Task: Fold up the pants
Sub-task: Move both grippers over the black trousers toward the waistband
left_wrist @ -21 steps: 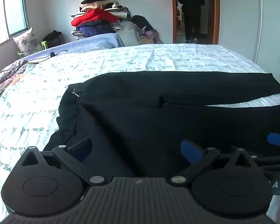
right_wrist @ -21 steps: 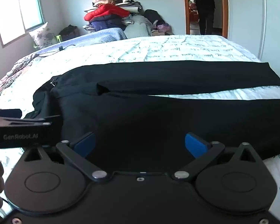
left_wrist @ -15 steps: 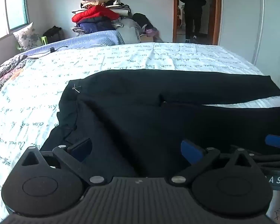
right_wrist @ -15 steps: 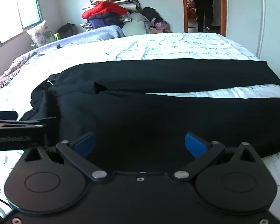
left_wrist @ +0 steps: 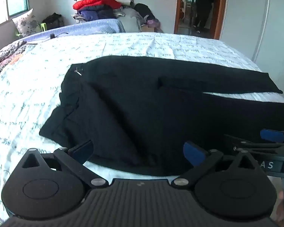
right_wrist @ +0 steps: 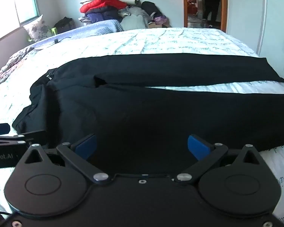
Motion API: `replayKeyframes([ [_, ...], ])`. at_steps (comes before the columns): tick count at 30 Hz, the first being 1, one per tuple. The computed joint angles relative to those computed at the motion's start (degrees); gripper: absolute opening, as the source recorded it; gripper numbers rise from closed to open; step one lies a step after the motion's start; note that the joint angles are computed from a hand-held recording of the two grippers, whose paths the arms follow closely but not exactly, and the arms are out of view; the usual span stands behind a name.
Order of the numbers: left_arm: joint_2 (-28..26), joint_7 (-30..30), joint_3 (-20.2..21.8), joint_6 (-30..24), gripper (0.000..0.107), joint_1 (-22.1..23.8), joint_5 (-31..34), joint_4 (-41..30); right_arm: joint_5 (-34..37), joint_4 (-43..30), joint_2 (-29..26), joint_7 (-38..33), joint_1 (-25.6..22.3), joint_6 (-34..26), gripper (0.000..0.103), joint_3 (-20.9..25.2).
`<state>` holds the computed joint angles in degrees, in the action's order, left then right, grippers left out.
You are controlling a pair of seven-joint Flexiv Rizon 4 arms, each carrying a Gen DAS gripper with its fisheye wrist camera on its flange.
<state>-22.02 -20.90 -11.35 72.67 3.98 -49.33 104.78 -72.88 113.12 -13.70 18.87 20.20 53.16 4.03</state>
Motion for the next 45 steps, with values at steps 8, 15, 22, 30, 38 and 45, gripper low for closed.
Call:
replayKeyframes([
  [8, 1.73, 0.85, 0.29, -1.12, 0.103, 0.75, -1.72, 1.74, 0.89, 0.33, 0.6, -0.34, 1.39, -2.63, 0.103, 0.78],
  [15, 4.0, 5.19, 1.39, -1.36, 0.103, -0.2, -6.4, 4.22, -0.03, 1.35, 2.07, 1.02, 1.99, -5.4, 0.103, 1.77],
  [22, 4.0, 4.28, 4.1, -3.98, 0.102, -1.12, -4.22, 4.41, -0.87, 1.56, 2.29, 2.1, 2.17, -6.1, 0.103, 2.26],
  [30, 2.35, -2.38, 4.78, -3.59, 0.102, -0.54, 3.05, 3.03, -2.18, 0.87, 1.56, 1.62, 1.66, -4.33, 0.103, 1.78],
  [38, 0.66, -9.51, 6.0, -5.26, 0.101, -0.65, 9.93, 0.83, -2.45, 0.98, 0.83, 1.97, 0.85, -1.98, 0.103, 1.07],
  [45, -3.18, -22.94, 9.81, -16.77, 0.103, -1.04, 24.05, -5.57, -3.16, 0.86, -0.07, 2.0, -0.29, 1.91, 0.103, 0.37],
])
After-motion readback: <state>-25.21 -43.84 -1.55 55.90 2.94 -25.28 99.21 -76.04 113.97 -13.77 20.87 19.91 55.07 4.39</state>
